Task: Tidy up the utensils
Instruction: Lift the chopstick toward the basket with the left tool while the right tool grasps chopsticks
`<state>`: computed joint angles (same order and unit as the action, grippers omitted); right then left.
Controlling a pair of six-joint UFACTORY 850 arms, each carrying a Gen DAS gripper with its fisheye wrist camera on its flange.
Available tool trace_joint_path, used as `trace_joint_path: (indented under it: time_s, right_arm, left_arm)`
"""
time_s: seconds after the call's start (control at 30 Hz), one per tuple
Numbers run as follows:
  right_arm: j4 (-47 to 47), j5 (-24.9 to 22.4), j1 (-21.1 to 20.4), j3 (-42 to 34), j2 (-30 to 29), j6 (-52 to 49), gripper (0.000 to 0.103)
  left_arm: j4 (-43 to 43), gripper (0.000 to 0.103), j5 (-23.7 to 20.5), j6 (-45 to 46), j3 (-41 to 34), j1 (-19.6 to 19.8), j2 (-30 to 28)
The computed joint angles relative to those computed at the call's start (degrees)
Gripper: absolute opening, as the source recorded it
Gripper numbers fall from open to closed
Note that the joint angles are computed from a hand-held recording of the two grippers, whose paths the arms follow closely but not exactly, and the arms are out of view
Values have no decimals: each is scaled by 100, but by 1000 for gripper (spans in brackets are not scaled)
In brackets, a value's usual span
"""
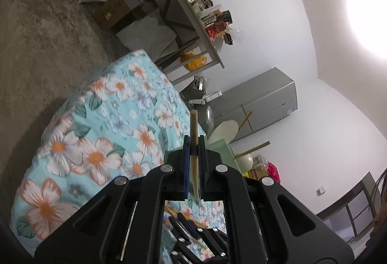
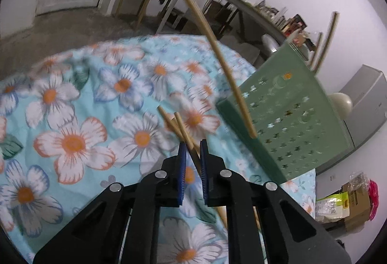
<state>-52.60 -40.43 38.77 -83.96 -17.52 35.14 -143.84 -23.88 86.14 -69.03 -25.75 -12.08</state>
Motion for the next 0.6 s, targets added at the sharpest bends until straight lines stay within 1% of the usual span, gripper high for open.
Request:
trace_joint_path:
  time_s: [0.1,0.23,0.43,0.6]
  right_arm:
    - [-201,138,-21,110,229,349,9]
    - [-384,366,-98,207,502,790,6]
    - [-403,786,-367,318,989,1464,6]
    - [-424,1105,-616,473,1371,1945,6]
  left_arm:
    - [-395,5,22,502,31,-11,122]
    - [-697,5,47,946,10,-43,232]
    - [-850,5,64,1480,-200,-161,309]
    - [-818,5,38,1964,-583,-311,261]
